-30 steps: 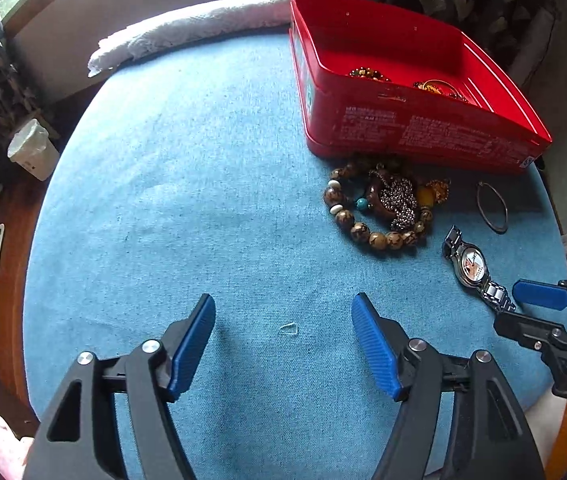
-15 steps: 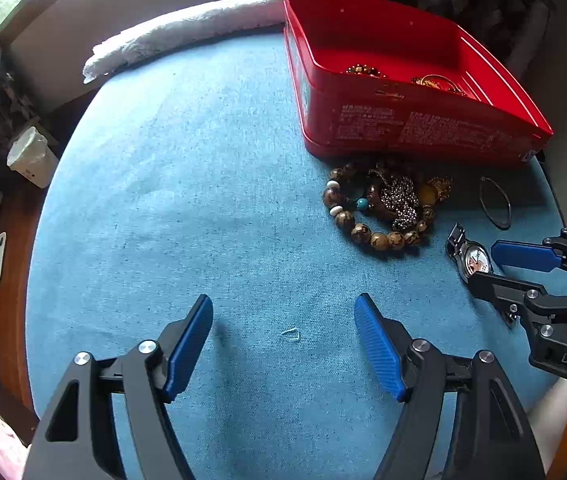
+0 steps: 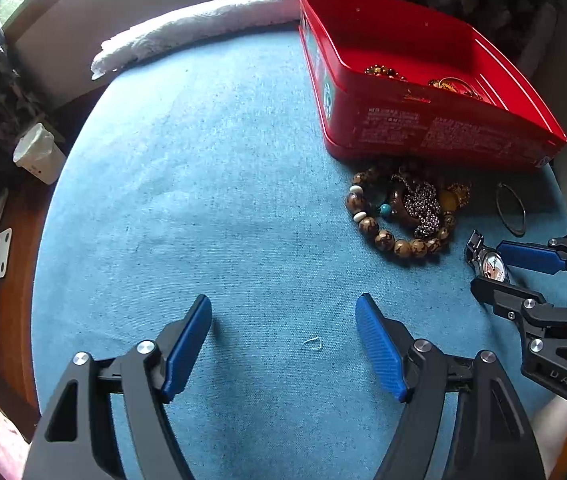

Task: Organize jewelry
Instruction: 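Lower right tool and close it on the silver wristwatch, then lower left tool and close it on the wooden bead bracelet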

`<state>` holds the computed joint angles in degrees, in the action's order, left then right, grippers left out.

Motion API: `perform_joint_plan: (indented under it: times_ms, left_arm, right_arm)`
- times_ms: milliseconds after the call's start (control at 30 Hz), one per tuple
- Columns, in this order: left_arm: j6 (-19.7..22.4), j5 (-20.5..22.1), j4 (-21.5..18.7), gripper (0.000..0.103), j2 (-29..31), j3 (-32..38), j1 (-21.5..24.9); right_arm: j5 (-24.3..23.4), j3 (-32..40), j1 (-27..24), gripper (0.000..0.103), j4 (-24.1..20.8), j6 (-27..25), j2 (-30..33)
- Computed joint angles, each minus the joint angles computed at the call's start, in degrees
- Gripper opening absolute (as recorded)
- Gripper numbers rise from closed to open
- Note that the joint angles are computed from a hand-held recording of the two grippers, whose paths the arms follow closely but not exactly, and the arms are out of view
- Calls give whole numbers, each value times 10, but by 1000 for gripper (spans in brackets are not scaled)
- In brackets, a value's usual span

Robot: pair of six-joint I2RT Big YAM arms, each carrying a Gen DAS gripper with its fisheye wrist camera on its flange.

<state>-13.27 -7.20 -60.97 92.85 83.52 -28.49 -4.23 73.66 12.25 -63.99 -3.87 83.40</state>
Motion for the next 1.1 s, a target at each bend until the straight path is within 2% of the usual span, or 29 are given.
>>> perform_joint_plan:
  times_ms: [67, 500, 733, 933, 1033, 1100]
  left_arm:
    - [0, 3, 0, 73, 1, 1, 0]
    - [-6, 60, 8, 73, 21, 36, 7]
    - [-3, 60, -1, 72, 45, 67, 2]
    - [-11, 68, -18, 64, 63, 84, 4]
    - [-12, 84, -21, 56, 65, 85, 9]
    - [-9, 94, -21, 46, 64, 85, 10]
  right_arm:
    - [5, 4, 5, 31, 1, 3, 5]
    - [-10, -11, -28, 31, -24, 27, -23]
    - [-11, -22, -50, 31, -24, 23, -39]
    - [-21, -29, -53, 31, -17, 28, -42]
    - [-27, -31, -61, 31, -17, 25, -41]
    - [-30, -31, -62, 31, -16, 26, -39]
